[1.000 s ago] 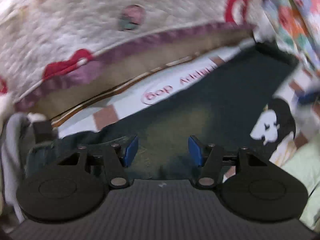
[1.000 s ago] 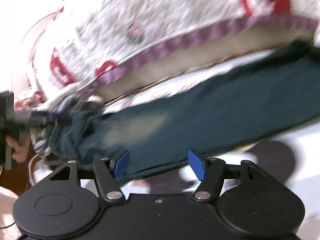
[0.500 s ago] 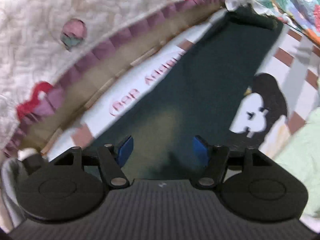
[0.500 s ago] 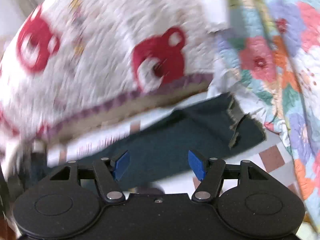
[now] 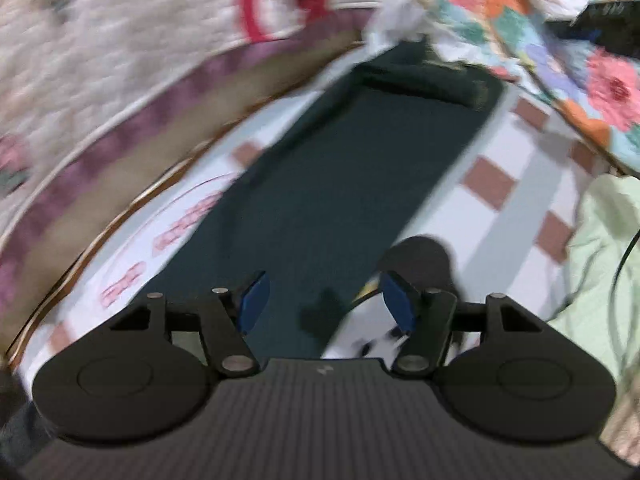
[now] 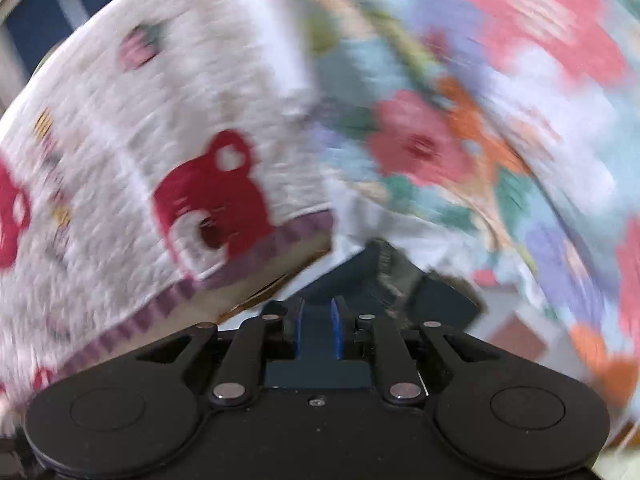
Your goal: Fold clothes
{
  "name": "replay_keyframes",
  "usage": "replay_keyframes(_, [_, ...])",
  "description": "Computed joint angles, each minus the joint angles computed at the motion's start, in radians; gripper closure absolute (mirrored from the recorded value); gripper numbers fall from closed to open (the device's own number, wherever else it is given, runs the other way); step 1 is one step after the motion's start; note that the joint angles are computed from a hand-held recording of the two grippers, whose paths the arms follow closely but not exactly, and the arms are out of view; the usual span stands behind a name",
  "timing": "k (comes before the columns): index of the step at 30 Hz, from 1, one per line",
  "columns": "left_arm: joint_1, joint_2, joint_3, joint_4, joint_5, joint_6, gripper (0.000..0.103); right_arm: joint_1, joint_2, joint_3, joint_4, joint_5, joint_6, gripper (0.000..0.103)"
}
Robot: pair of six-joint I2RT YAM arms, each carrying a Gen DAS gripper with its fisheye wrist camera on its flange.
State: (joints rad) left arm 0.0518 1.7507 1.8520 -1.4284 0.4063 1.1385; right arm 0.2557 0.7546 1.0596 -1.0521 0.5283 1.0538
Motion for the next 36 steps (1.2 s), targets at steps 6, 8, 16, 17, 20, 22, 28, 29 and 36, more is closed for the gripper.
replay_keyframes(6, [-0.218, -0.092, -0.263, 0.206, -0.023, -0.038, 0.040, -0.168, -0.233, -0.343, 0.026, -0.111, 0.002, 0.084])
replay_keyframes(8, [-0.286, -0.089, -0.303, 0.250, -0.028, -0.115, 0.040, -0.326, -0.314, -0.458, 0.120, -0.225, -0.095, 0.083])
replay_keyframes(16, [-0.507, 0.238, -0.102, 0.261, 0.054, -0.552, 0.038, -0.709, -0.215, -0.672, 0.525, -0.525, -0.392, 0.082])
replay_keyframes(17, [-0.498, 0.265, -0.090, 0.296, 0.100, -0.626, 0.041, -0.703, -0.201, -0.672, 0.537, -0.525, -0.406, 0.081])
replay_keyframes(20, [-0.487, 0.270, -0.181, 0.515, 0.222, -0.872, 0.041, -0.678, -0.160, -0.676, 0.576, -0.485, -0.472, 0.076])
replay_keyframes(22, [-0.495, 0.310, -0.184, 0.564, 0.298, -0.935, 0.040, -0.714, -0.145, -0.691, 0.588, -0.508, -0.477, 0.072])
replay_keyframes(28, [-0.521, 0.288, -0.393, 1.018, 0.352, -1.240, 0.034, -0.794, -0.136, -0.755, 0.652, -0.591, -0.480, 0.072])
replay_keyframes(29, [-0.524, 0.308, -0.380, 1.029, 0.360, -1.265, 0.033, -0.792, -0.131, -0.757, 0.661, -0.589, -0.482, 0.072])
replay_keyframes(36, [-0.522, 0.456, -0.313, 1.248, 0.445, -1.691, 0.037, -0.783, -0.061, -0.756, 0.748, -0.605, -0.539, 0.050])
